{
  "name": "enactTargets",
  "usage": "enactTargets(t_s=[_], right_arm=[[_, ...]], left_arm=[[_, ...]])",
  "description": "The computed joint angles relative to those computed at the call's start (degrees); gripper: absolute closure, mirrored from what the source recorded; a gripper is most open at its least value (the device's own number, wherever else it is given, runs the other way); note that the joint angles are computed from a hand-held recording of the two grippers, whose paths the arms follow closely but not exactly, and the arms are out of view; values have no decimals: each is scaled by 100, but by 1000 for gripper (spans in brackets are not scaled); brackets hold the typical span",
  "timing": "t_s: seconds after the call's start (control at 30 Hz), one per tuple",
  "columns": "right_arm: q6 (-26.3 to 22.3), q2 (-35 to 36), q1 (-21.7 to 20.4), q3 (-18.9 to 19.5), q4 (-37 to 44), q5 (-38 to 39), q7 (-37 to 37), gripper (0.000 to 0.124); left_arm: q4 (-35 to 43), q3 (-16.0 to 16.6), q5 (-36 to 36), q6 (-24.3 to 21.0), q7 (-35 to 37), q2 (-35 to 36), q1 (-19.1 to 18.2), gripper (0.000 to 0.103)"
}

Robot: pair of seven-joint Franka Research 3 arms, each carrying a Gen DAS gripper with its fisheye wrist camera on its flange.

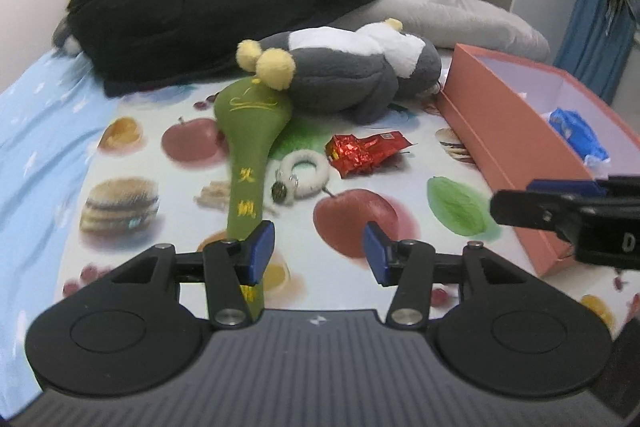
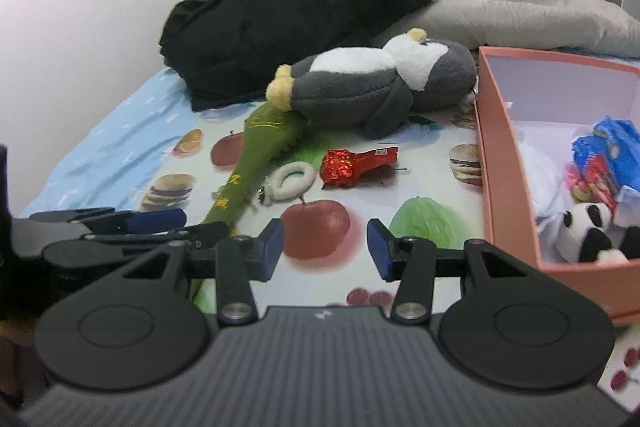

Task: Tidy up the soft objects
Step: 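Grasp the white ring teether with the left gripper while the right grasps the red wrapper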

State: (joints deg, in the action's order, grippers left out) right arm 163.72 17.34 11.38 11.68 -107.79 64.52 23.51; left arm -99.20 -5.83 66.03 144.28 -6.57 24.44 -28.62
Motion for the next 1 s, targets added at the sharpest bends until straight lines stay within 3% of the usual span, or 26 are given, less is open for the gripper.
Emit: enactTargets(t_s=[0.4,0.77,1.0], right_arm=[[-386,1719,194,-111,1982,-2152,2008,75],[-1069,3337,337,-156,4189,-3442,3178,75],[-1595,4108,433,-165,5330,-3923,3423,76]], left_arm=[[1320,345,-755,378,1584,1203,177,48],[2294,583,-1608,256,2835,1996,147,48],[2553,600,-2069,159,3238,2217,174,51]])
